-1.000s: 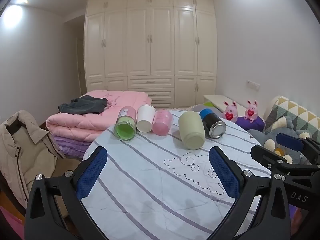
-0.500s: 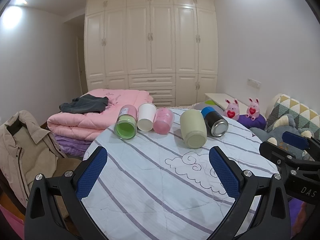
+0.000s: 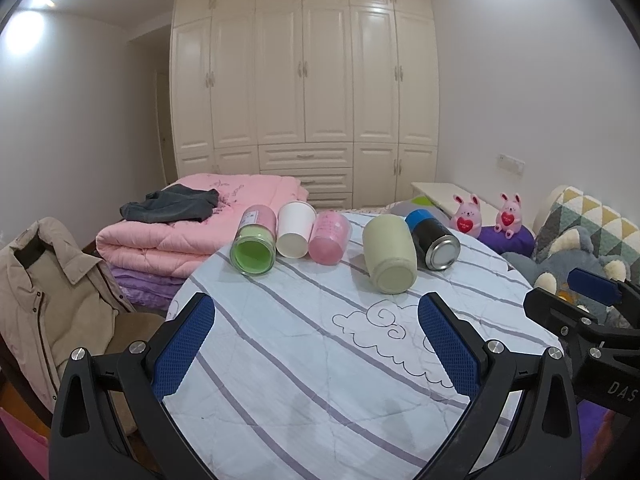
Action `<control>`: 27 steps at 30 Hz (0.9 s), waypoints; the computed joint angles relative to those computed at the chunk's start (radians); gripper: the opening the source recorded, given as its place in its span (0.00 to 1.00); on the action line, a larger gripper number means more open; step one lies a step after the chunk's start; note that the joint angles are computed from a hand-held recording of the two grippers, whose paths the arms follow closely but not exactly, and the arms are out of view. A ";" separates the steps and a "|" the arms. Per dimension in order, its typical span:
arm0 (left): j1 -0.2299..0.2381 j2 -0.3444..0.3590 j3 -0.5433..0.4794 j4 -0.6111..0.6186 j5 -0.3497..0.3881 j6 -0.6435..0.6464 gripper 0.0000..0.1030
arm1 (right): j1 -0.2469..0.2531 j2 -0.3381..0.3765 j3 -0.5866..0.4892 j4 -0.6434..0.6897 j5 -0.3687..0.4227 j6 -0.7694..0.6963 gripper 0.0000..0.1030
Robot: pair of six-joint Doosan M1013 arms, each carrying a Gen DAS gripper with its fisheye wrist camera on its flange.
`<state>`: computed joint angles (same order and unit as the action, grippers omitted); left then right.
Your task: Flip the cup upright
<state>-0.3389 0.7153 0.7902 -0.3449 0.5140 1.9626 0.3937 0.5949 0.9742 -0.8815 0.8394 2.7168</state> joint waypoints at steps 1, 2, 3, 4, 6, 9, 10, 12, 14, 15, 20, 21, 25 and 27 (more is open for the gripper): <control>0.000 0.000 0.000 0.004 0.000 -0.003 1.00 | 0.000 0.001 -0.002 0.005 0.001 -0.003 0.78; 0.000 0.000 0.000 0.004 0.001 -0.004 1.00 | 0.000 0.001 -0.003 0.005 0.002 -0.003 0.78; 0.001 0.000 0.000 -0.001 0.002 0.001 1.00 | 0.001 0.001 -0.002 0.003 0.003 -0.001 0.78; 0.000 0.000 0.000 -0.002 0.002 0.002 1.00 | 0.001 0.000 0.000 0.004 0.001 -0.001 0.78; 0.001 0.002 -0.002 -0.003 0.006 0.003 1.00 | 0.000 -0.001 0.001 0.006 -0.001 -0.003 0.78; -0.001 0.002 -0.002 0.009 0.006 0.000 1.00 | 0.000 -0.001 0.003 0.012 -0.002 -0.006 0.78; -0.001 0.001 0.000 0.007 0.005 0.005 1.00 | 0.000 0.000 0.002 0.016 -0.001 -0.011 0.78; -0.001 0.003 -0.003 0.007 0.008 0.004 1.00 | 0.000 0.001 -0.002 0.022 0.001 -0.018 0.78; -0.001 0.008 -0.012 -0.002 0.026 0.017 1.00 | -0.001 0.001 -0.002 0.027 0.002 -0.022 0.78; 0.001 0.012 -0.019 -0.020 0.041 0.035 1.00 | 0.000 0.001 -0.003 0.028 0.003 -0.023 0.78; -0.002 0.022 -0.036 -0.022 0.074 0.048 1.00 | -0.001 0.004 -0.008 0.033 0.003 -0.028 0.78; -0.003 0.022 -0.036 -0.023 0.072 0.047 1.00 | -0.001 0.005 -0.008 0.033 0.004 -0.028 0.78; -0.002 0.033 -0.055 -0.031 0.096 0.028 1.00 | -0.002 0.004 -0.006 0.038 0.002 -0.026 0.78; 0.001 0.042 -0.070 -0.045 0.117 0.027 1.00 | -0.004 0.003 -0.004 0.042 0.000 -0.025 0.78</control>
<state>-0.3381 0.7572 0.7199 -0.3895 0.6307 1.9898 0.3899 0.5981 0.9705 -0.8392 0.8393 2.6913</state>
